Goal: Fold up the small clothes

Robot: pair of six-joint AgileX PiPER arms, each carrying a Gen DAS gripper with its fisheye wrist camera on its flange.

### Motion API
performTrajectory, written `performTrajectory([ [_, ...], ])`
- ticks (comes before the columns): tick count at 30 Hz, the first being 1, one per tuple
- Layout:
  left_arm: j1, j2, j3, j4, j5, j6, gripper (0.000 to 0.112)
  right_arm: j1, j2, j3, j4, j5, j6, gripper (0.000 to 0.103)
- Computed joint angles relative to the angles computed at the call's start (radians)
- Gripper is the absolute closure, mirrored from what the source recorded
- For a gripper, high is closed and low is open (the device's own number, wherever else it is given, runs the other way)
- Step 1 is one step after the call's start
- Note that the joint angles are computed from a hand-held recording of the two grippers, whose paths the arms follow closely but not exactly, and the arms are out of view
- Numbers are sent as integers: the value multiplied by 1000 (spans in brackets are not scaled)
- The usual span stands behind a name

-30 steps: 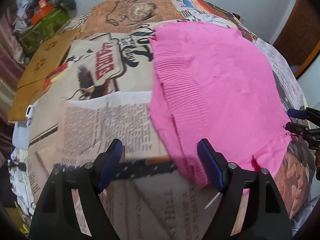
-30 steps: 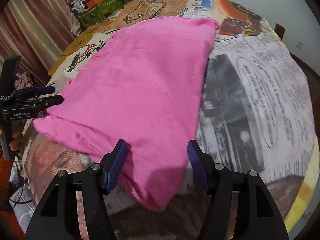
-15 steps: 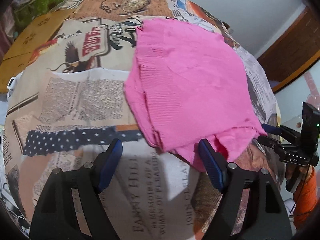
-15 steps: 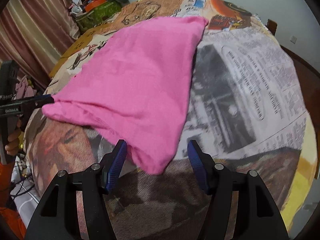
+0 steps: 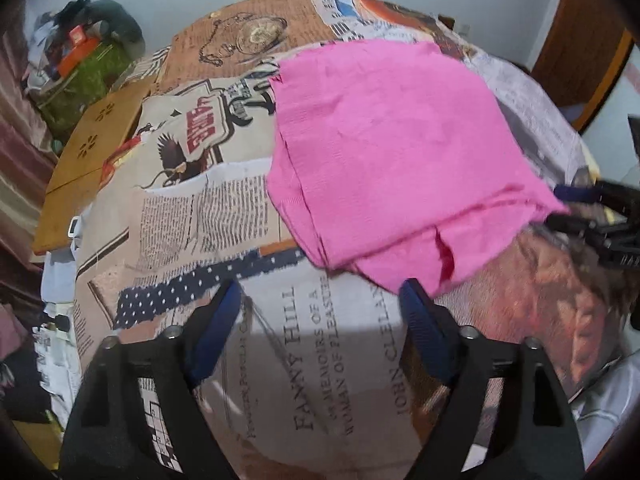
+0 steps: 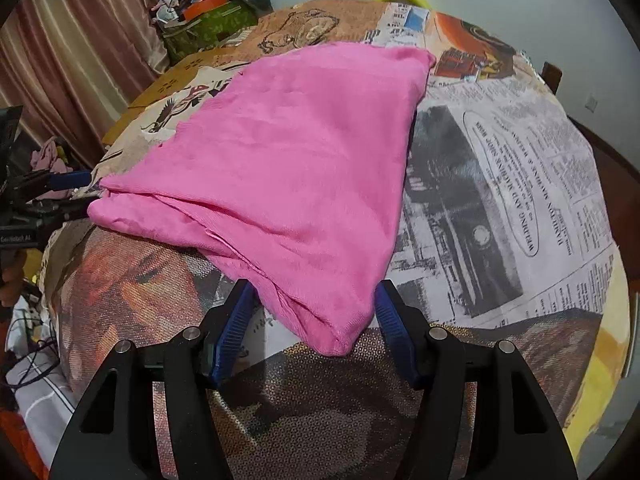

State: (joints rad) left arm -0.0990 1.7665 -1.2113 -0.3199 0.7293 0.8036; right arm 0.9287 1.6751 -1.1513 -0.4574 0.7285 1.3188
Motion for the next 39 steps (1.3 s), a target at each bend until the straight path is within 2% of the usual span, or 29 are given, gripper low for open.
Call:
performTrajectory([
  [3, 6, 0, 19, -21, -25, 19, 20, 4, 12, -4, -1, -12, -2, 44],
  [8, 6, 55, -36, -82, 27, 14, 18, -1, 12, 22, -12, -65, 16, 44],
  [9, 2, 65, -45, -96, 24, 18, 18, -4, 9, 26, -11, -75, 15, 48],
  [10, -2, 68, -46, -111, 13, 28, 18, -5, 7, 29, -11, -86, 14, 56],
  [12, -19, 65, -21, -153, -53, 80, 22, -2, 13, 23, -15, -91, 11, 64],
  [14, -34, 69, -10, -185, -80, 128, 40, -1, 22, 13, -11, -95, -3, 73],
  [15, -39, 74, -13, -202, -78, 148, 45, -1, 26, 6, -7, -94, -11, 78],
  [16, -43, 77, -16, -218, -71, 167, 56, -2, 31, 0, -3, -93, -19, 83],
  [18, -54, 83, -22, -228, -65, 187, 70, 0, 37, -8, -7, -86, -22, 90],
  [20, -72, 87, -28, -204, -76, 168, 92, 0, 40, -14, -11, -81, -26, 93],
  [22, -80, 90, -33, -183, -79, 147, 99, 5, 42, -20, -22, -74, -20, 94],
  [32, -41, 91, -179, -255, 31, 129, 103, 6, -4, -60, -175, -7, 49, 96],
  [39, -60, 182, -424, -251, 123, 12, 103, -57, -7, -153, -232, 47, -18, 96],
])
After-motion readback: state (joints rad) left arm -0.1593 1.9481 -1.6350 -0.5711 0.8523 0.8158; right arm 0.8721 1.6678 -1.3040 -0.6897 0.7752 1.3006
